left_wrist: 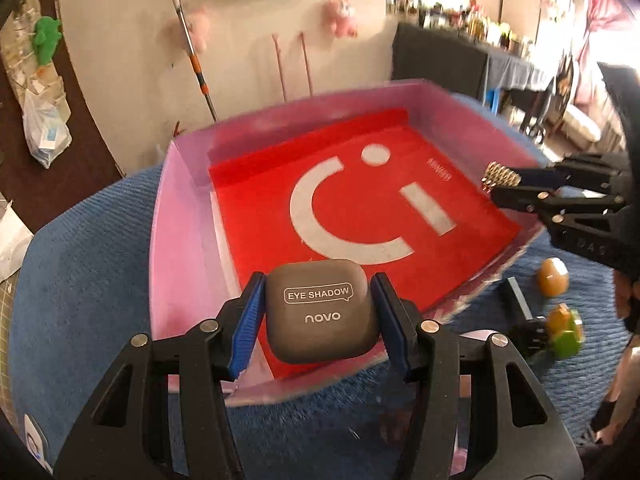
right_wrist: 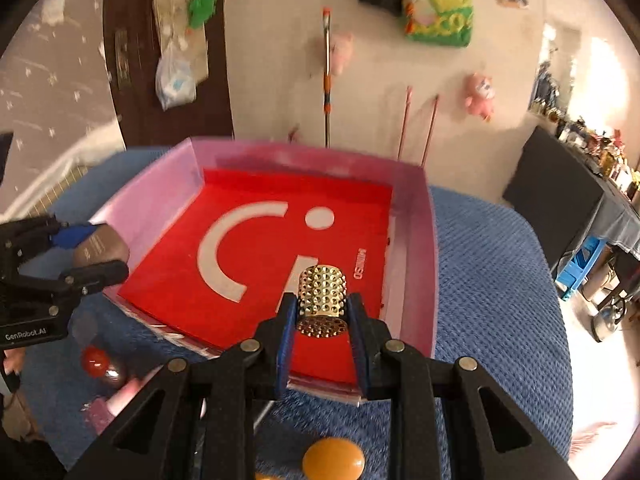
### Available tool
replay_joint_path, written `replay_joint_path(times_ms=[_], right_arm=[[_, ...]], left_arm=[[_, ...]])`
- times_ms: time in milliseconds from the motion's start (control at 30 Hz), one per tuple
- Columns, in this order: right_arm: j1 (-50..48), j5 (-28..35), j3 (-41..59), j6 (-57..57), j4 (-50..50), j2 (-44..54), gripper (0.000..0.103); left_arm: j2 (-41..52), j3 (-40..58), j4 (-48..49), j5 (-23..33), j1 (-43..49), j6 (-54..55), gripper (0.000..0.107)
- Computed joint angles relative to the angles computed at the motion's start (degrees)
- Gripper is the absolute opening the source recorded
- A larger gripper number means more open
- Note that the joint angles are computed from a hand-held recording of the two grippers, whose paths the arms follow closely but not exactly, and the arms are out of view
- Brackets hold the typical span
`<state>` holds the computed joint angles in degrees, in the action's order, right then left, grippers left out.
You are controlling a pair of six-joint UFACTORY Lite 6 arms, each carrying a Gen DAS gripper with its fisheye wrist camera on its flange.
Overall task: Organize rigid objects
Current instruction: 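Lift and carry the compact with the left tool while the right tool carries the cylinder into the pink box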
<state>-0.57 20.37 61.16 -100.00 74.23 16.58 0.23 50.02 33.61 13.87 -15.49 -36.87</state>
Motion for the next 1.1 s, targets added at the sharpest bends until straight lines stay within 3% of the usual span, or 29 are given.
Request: replay_joint_path(times_ms=[233,533,633,1100], right_arm=[[3.6,-4.2,7.7,25.4,-27.8,7.7,0.027],[8.1,-12.1,5.9,48.2,-55.5,8.7,0.027],[8.5,-11.9,5.9,51.0,-58.6,9.5,0.027],[8.3,-10.5,7.0,48.6,-55.8,9.8,0.028]], left_arm=[[8.4,4.2,2.4,1.6,0.5,-0.9,0.051],[9.1,4.1,1.3,0.9,1.2,0.3,0.052],[9.3,4.0,3.6,0.7,1.1,-1.1,0.052],[8.5,3.6,6.1,0.5,1.0,-2.8,0.056]])
